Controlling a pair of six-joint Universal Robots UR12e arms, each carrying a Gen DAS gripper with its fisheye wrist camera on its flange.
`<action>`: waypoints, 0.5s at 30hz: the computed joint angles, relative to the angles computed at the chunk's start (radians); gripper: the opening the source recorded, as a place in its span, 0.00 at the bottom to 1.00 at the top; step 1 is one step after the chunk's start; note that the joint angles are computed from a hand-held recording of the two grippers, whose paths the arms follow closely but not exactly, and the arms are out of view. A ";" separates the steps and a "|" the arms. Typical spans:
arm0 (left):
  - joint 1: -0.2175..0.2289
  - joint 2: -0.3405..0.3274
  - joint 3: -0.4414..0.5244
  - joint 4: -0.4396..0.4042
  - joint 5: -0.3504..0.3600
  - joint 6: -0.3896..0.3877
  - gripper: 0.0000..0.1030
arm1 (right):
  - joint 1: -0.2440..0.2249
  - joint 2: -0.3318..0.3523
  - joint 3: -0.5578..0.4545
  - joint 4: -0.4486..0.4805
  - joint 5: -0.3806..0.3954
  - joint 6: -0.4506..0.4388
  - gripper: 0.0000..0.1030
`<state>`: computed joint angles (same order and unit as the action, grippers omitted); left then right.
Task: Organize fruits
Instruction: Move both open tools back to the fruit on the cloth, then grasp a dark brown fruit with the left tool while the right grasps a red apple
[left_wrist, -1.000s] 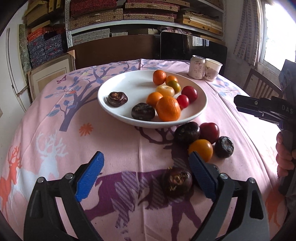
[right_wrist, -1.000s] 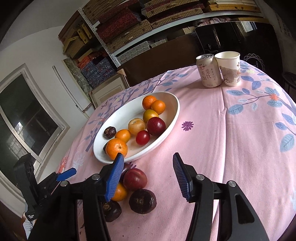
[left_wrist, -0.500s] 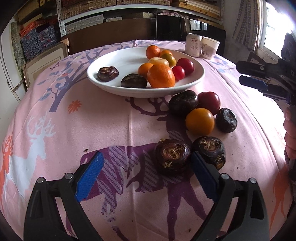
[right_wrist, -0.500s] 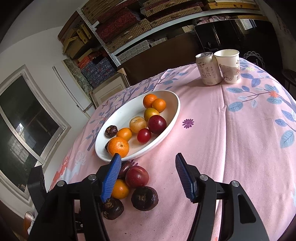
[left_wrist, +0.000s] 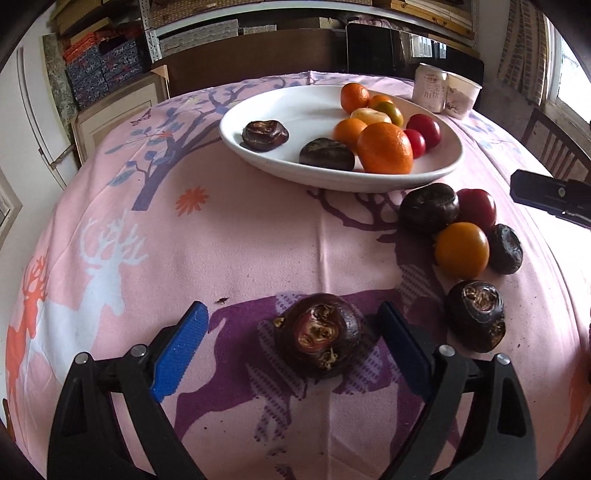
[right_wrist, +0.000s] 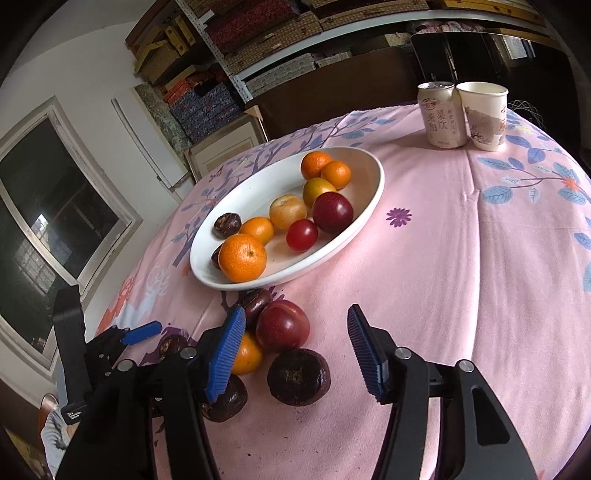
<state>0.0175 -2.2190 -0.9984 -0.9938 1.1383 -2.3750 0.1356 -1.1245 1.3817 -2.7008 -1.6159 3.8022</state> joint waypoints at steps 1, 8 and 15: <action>0.001 -0.004 0.009 -0.017 -0.005 -0.004 0.88 | -0.004 0.003 -0.002 0.006 0.021 0.008 0.47; -0.001 -0.014 0.026 -0.045 0.010 -0.027 0.96 | -0.019 0.024 -0.021 0.021 0.095 0.070 0.40; -0.001 -0.016 0.031 -0.051 0.009 -0.029 0.96 | -0.012 0.055 -0.068 0.071 0.102 0.038 0.40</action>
